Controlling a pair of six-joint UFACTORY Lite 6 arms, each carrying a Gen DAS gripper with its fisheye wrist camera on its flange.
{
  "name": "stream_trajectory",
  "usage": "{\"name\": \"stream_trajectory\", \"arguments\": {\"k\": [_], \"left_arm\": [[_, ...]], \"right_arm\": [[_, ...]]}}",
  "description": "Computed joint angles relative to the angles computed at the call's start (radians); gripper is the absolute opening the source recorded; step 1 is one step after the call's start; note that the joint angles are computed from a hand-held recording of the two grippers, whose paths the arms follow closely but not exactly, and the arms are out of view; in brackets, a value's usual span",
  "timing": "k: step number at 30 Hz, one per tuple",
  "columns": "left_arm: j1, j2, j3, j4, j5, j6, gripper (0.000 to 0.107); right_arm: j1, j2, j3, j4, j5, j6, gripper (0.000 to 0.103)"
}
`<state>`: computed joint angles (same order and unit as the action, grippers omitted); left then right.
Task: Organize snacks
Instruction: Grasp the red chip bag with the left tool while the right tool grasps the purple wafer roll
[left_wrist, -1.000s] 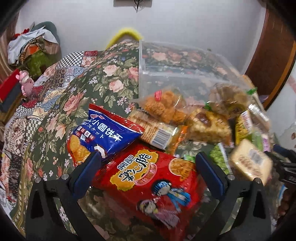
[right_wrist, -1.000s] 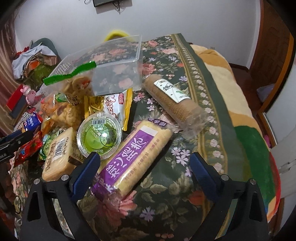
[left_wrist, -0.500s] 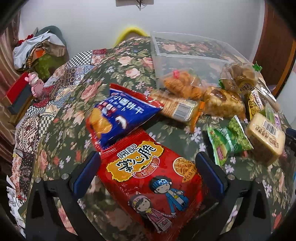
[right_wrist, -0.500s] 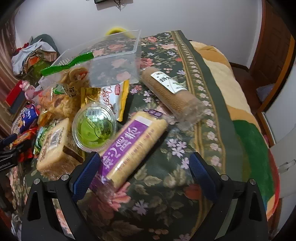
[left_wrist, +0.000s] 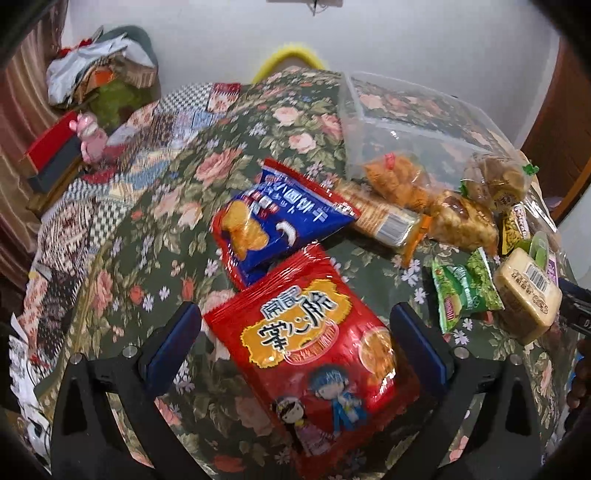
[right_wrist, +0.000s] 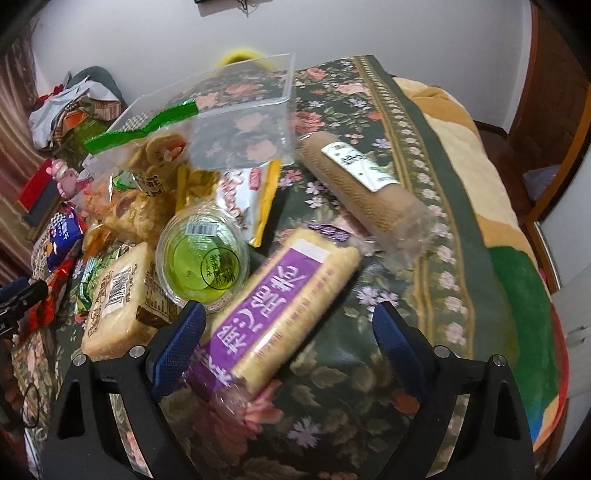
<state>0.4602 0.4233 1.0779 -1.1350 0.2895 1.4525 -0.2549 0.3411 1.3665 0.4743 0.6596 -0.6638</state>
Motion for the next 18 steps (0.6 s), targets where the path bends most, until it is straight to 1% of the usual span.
{"name": "stream_trajectory", "arguments": {"k": [2,6,9,11,12,14,15,17,18], "left_arm": [[0.017,0.025,0.017,0.023,0.027,-0.032,0.103],[0.007,0.107,0.063,0.144,0.021,-0.159,0.103],[0.031,0.152,0.081,0.101,0.061,-0.127,0.103],[0.048,0.149,0.07,0.046,0.076,-0.066,0.103],[0.056,0.144,0.063,0.029,0.085,-0.042,0.101],[0.068,0.128,0.043,-0.01,0.098,0.015,0.093],[0.073,0.114,0.028,-0.033,0.099,0.05,0.087],[0.082,0.096,0.013,-0.043,0.11,0.079,0.078],[0.086,0.088,0.009,-0.041,0.119,0.085,0.073]], "right_arm": [[0.02,0.012,0.0,-0.017,-0.018,0.011,0.09],[0.038,0.01,-0.012,-0.039,-0.046,0.016,0.089],[0.028,0.013,-0.007,-0.023,-0.036,-0.006,0.084],[0.022,0.011,-0.009,-0.014,-0.032,-0.019,0.075],[0.018,0.009,-0.011,-0.006,-0.028,-0.03,0.073],[0.015,0.0,-0.019,-0.005,-0.028,-0.035,0.064],[0.013,-0.006,-0.026,-0.002,-0.029,-0.041,0.062],[0.009,-0.03,-0.054,0.008,-0.032,-0.051,0.05],[0.007,-0.036,-0.06,0.011,-0.031,-0.055,0.047]]}}
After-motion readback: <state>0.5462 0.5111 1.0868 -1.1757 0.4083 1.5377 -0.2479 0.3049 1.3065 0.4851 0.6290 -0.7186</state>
